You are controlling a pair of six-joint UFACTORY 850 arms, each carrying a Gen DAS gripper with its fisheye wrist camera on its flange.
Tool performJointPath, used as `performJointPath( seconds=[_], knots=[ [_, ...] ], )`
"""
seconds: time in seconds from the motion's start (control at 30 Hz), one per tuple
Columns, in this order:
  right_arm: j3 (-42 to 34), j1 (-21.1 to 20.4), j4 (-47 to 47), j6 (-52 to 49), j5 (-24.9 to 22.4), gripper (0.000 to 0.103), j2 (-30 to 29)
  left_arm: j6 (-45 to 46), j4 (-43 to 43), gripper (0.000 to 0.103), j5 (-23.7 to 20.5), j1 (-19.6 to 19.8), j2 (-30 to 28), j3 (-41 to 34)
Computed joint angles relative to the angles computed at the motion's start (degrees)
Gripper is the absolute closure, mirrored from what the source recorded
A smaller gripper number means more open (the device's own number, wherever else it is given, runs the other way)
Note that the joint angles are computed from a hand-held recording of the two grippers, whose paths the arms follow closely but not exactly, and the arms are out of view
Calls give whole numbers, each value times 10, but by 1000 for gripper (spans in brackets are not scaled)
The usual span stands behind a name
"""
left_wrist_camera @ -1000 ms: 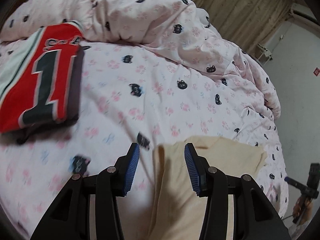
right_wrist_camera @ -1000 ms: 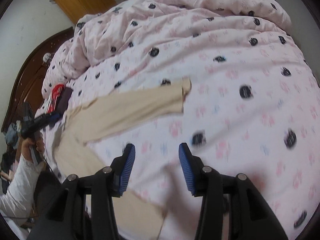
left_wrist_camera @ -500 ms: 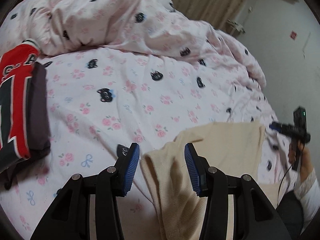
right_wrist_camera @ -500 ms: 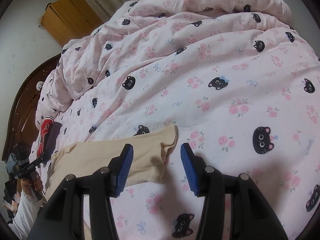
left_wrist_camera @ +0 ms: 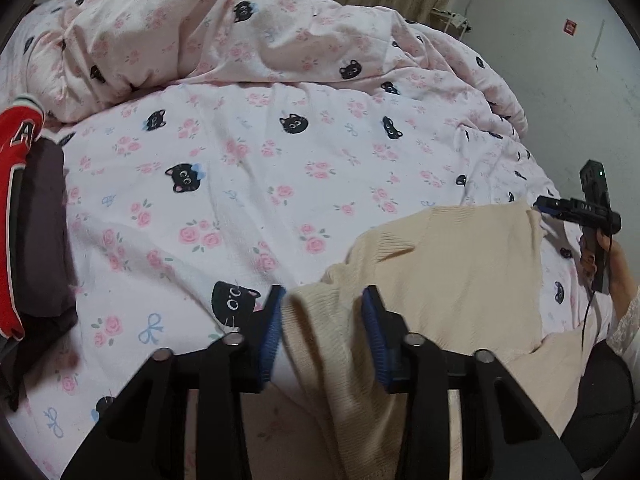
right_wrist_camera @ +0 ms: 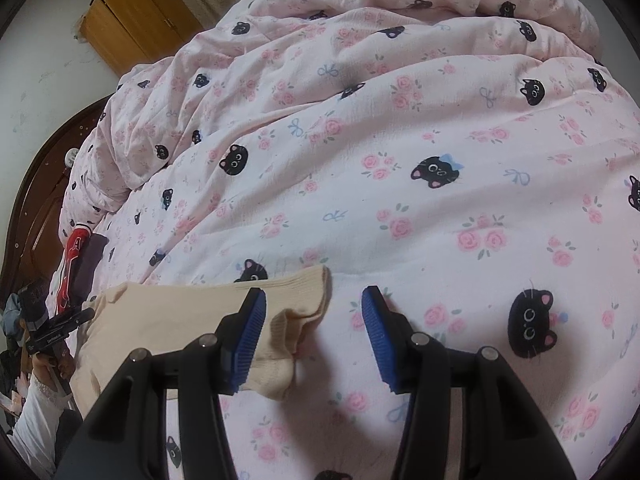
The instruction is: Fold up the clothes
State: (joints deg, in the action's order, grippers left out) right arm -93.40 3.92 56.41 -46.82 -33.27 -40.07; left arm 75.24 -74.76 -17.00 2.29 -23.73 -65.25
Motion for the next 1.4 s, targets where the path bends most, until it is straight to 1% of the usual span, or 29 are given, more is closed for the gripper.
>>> performJointPath(
  seconds=[0.03,0.1,0.13,0.2,0.33,0.43,0.47,0.5,0.53,0.57,0.6,0.67,0.8,0.9,0.97,1.2,1.27,1.3,1.4],
  knots=[
    [-2,-1,0,1,-1,52,-2,-5,4,94,3,-1,-1,-1],
    [-6,-3,-3,7,1,50,-6,4,-12,97,-3,1,-1,-2],
    [-10,-4,-6,12,0,48,-8,15,-26,97,-5,2,0,-1],
    [-17,-10,18,0,-18,45,-18,33,-51,97,-4,1,3,1],
    [-43,-11,34,-3,-45,44,-41,50,-84,98,5,0,6,1],
    [-58,-7,31,-4,-49,43,-53,53,-97,97,13,-1,6,0],
    [-62,-6,30,-5,-49,45,-56,52,-100,97,15,-1,5,-1],
    [-68,-5,25,-1,-48,52,-59,52,-102,98,15,-1,4,-2],
    [-74,-5,22,6,-48,71,-63,50,-104,98,14,-1,2,-4],
    [-81,-7,25,11,-58,83,-68,51,-108,98,13,-1,2,-4],
    [-91,-10,33,15,-80,99,-76,50,-109,98,13,-1,0,-6],
    [-97,-14,48,11,-103,99,-81,50,-111,98,17,-3,0,-8],
    [-92,-15,64,-17,-116,99,-70,39,-110,98,27,-3,-1,-12],
    [-83,-17,93,-41,-114,99,-59,35,-118,98,36,0,0,-13],
    [-74,-18,122,-65,-108,99,-51,66,-159,98,41,3,3,-9],
    [-41,-19,240,-174,-83,100,-23,305,-435,97,48,8,23,11],
    [-44,-18,243,-176,-78,100,-26,380,-522,97,50,9,26,14],
    [-48,-17,238,-170,-76,100,-30,402,-550,98,49,11,26,15],
    [-59,-12,215,-150,-63,99,-39,394,-549,97,59,12,19,9]
  ],
)
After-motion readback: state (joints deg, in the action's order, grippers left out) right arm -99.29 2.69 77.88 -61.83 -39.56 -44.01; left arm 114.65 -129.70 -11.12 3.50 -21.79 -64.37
